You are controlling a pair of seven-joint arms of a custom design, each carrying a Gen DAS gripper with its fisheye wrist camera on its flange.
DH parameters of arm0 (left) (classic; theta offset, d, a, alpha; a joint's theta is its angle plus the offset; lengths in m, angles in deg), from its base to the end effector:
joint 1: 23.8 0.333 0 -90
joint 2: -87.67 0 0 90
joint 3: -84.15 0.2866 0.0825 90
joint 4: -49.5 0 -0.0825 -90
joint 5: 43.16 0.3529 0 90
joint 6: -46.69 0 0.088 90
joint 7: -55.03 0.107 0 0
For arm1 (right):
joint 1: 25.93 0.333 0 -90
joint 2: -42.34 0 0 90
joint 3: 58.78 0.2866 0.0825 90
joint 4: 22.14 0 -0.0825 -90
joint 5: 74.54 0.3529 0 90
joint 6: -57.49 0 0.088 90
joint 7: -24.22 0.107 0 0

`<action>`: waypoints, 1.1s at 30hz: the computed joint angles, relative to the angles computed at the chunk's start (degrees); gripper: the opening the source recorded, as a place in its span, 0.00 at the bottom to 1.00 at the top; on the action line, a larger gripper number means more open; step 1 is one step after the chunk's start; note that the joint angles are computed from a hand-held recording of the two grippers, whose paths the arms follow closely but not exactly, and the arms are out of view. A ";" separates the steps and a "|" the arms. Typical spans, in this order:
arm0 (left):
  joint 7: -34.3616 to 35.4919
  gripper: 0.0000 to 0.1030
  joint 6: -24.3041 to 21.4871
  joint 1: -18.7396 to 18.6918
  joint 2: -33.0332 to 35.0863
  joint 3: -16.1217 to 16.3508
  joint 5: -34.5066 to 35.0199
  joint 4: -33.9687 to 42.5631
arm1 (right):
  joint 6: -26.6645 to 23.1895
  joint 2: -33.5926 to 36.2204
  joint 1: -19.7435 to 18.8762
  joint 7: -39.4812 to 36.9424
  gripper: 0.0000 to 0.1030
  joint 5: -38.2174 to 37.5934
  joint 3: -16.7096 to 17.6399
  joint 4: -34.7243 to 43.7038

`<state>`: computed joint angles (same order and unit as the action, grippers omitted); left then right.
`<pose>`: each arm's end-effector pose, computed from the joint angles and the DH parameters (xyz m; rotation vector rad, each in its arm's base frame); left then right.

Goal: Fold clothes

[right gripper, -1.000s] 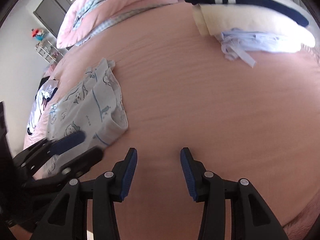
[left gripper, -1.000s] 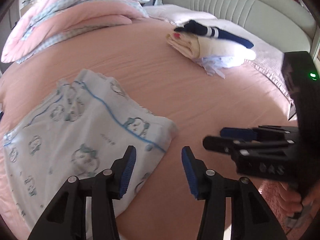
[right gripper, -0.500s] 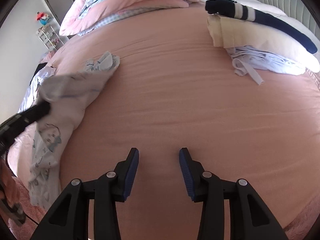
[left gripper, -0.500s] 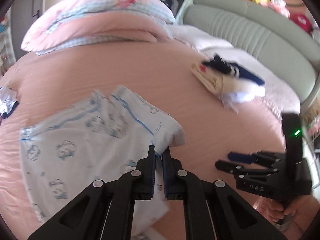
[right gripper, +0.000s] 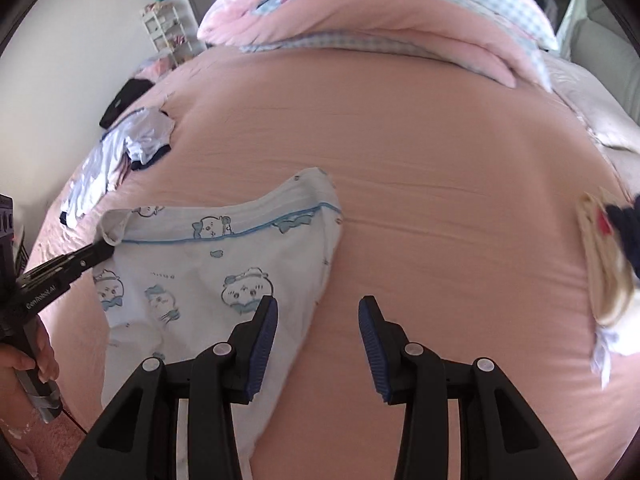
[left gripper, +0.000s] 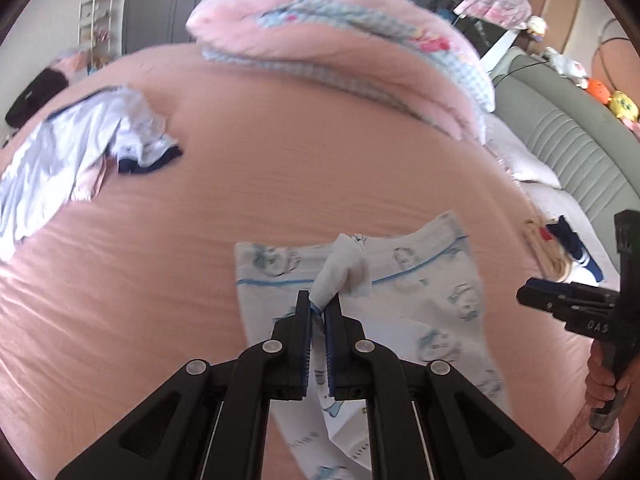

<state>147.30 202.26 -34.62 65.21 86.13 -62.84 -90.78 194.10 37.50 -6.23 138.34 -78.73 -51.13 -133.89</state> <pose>0.4482 -0.0564 0.5048 -2.0136 1.8710 -0.9341 0.4872 0.2537 0.5521 -1.9706 1.7851 -0.3271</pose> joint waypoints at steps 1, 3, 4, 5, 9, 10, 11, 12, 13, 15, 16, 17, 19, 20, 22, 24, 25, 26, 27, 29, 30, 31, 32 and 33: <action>1.62 0.05 -1.28 -0.92 0.86 1.76 -1.98 0.28 | -1.26 2.99 0.19 0.48 0.41 -1.32 0.46 3.10; 5.89 0.08 -3.75 -2.26 2.94 4.65 -7.66 1.09 | -2.11 6.90 1.02 0.09 0.41 -2.52 0.26 7.03; 8.94 0.12 -4.76 -3.22 4.24 6.13 -12.03 1.59 | -2.08 8.26 1.47 -0.19 0.41 -3.06 -0.02 8.22; 11.53 0.15 -5.78 -3.75 5.40 7.17 -15.77 2.25 | -2.07 9.62 1.93 -0.47 0.41 -3.59 -0.31 9.43; 15.40 0.17 -3.77 -1.93 7.08 4.45 -16.80 3.76 | -3.84 15.23 4.06 1.29 0.41 -8.38 -2.20 15.06; 15.72 0.16 -1.02 -0.79 6.87 2.17 -13.50 3.28 | -4.83 16.56 4.51 1.34 0.41 -9.13 -2.66 16.46; 15.92 0.10 0.21 0.31 7.32 0.64 -11.17 3.58 | -5.88 17.92 4.95 1.30 0.41 -9.80 -3.12 17.91; 15.78 0.02 -0.06 1.06 7.84 -0.14 -9.69 4.32 | -6.68 19.00 5.31 1.39 0.41 -10.04 -3.51 19.00; 16.24 0.02 0.16 1.34 7.75 -0.43 -9.56 4.65 | -6.59 19.28 5.48 1.54 0.41 -9.71 -3.81 19.07; 18.09 0.02 1.18 1.25 7.01 -0.32 -10.55 5.13 | -5.67 19.19 5.63 2.16 0.41 -9.03 -4.30 18.53; 18.53 0.02 1.05 1.36 6.78 -0.33 -10.34 5.78 | -4.48 18.58 5.71 3.06 0.41 -9.09 -4.59 17.71; 19.23 0.02 0.94 1.20 6.74 -0.03 -10.90 6.58 | -3.23 18.20 5.82 4.06 0.41 -9.76 -4.92 17.07; 20.25 0.02 -0.08 1.26 7.19 0.54 -12.13 8.01 | -0.73 17.94 6.07 6.36 0.41 -12.16 -5.65 16.08; 19.64 0.02 -0.15 2.02 7.32 0.13 -11.22 8.15 | -1.22 19.02 5.66 5.95 0.41 -11.30 -5.56 17.04; 18.18 0.03 -0.67 3.19 8.69 -0.47 -9.74 8.91 | -2.49 21.35 4.99 4.94 0.41 -9.32 -5.57 19.28; 13.97 0.06 -1.58 5.53 11.25 -2.03 -5.00 9.83 | -0.95 21.77 5.14 5.81 0.41 -9.52 -6.16 19.24; 10.71 0.07 -2.67 7.02 12.70 -2.98 -1.33 10.11 | -0.32 21.91 5.51 6.15 0.43 -10.79 -6.59 19.21; 9.95 0.07 -3.48 7.48 13.44 -3.07 -0.97 9.96 | -0.12 22.04 5.68 6.38 0.48 -11.35 -6.83 19.25; 11.31 0.07 -2.63 7.25 13.12 -2.72 -3.60 9.03 | 0.07 22.18 5.82 6.63 0.49 -11.90 -7.04 19.31; 8.93 0.09 -3.55 8.11 12.10 -3.18 -2.82 9.01 | 0.65 21.22 5.57 6.65 0.49 -11.48 -7.11 18.38; 7.21 0.11 -2.06 8.62 10.99 -3.77 -1.06 8.18 | 1.03 20.31 5.56 7.08 0.49 -11.85 -7.23 17.53; 5.66 0.14 0.74 8.97 9.50 -4.28 0.66 6.71 | 1.65 19.44 6.01 8.73 0.49 -13.68 -7.63 16.93; 3.98 0.15 3.41 9.28 8.26 -4.66 2.59 5.34 | 2.32 18.49 6.22 10.29 0.49 -15.14 -7.84 16.24; 2.24 0.15 5.18 9.55 7.19 -4.90 4.63 4.27 | 3.51 17.52 5.96 11.05 0.49 -15.36 -7.66 15.42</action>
